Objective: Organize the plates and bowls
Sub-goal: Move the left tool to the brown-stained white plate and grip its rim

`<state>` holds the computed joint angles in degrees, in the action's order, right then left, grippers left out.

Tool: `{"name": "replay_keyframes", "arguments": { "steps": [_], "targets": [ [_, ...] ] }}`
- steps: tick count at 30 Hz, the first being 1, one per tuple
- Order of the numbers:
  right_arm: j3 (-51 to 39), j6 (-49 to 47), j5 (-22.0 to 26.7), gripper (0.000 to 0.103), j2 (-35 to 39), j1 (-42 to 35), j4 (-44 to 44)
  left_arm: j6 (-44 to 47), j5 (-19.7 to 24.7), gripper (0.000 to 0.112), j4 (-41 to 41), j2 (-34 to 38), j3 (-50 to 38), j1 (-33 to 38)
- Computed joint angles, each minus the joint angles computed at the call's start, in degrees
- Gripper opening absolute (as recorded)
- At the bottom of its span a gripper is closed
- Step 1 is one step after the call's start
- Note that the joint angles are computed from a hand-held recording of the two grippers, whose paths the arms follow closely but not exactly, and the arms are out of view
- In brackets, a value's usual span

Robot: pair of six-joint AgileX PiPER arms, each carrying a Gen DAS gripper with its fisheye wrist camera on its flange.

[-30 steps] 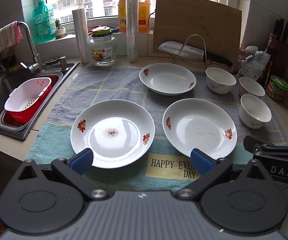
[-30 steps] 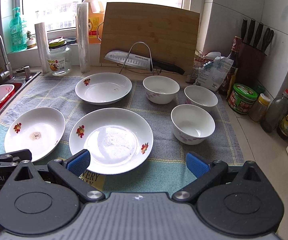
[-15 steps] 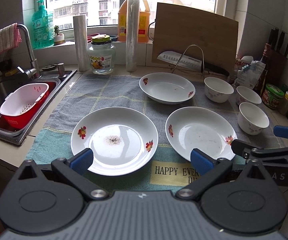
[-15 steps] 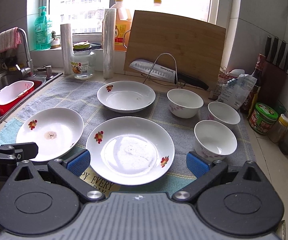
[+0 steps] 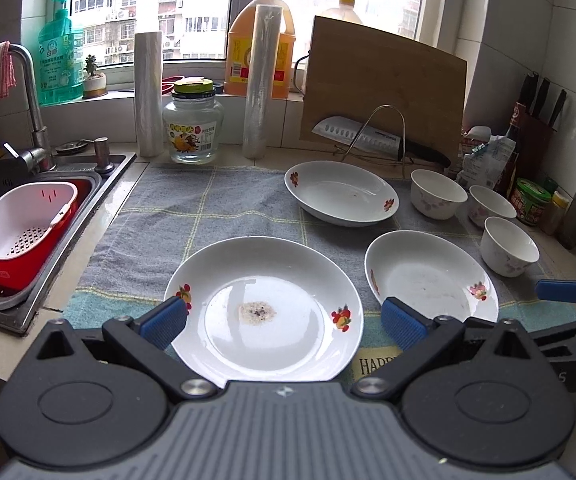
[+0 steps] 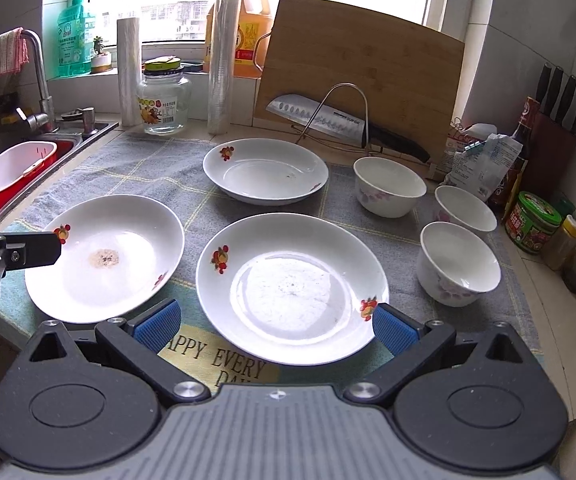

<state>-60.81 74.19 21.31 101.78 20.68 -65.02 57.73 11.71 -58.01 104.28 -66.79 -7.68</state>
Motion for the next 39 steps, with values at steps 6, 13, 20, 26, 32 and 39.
{"name": "replay_keyframes", "arguments": {
  "steps": [6,13,20,26,32,39],
  "targets": [
    [-3.67,-4.23,-0.99,0.103,4.58,3.57,4.34,0.01,3.25,0.102,4.13,4.11,-4.43,4.64],
    [-9.34,-14.26,-2.75,0.103,11.49,6.33,14.01,0.62,7.72,0.102,5.85,9.02,-9.69,9.04],
    [-14.43,-19.50,-4.17,0.103,17.77,6.83,20.04,0.33,10.07,0.102,7.97,12.23,-13.52,11.22],
    [-17.14,-12.04,-5.67,0.103,21.03,7.66,12.11,-0.55,14.68,0.102,10.30,15.27,-18.38,12.93],
    [-17.92,-8.12,-6.80,0.103,22.69,7.30,9.69,0.00,19.74,0.102,11.20,18.71,-24.31,14.38],
    [-16.50,0.44,-8.48,0.103,22.68,7.06,0.37,-1.75,26.97,0.102,13.55,23.79,-33.57,14.79]
  ]
}}
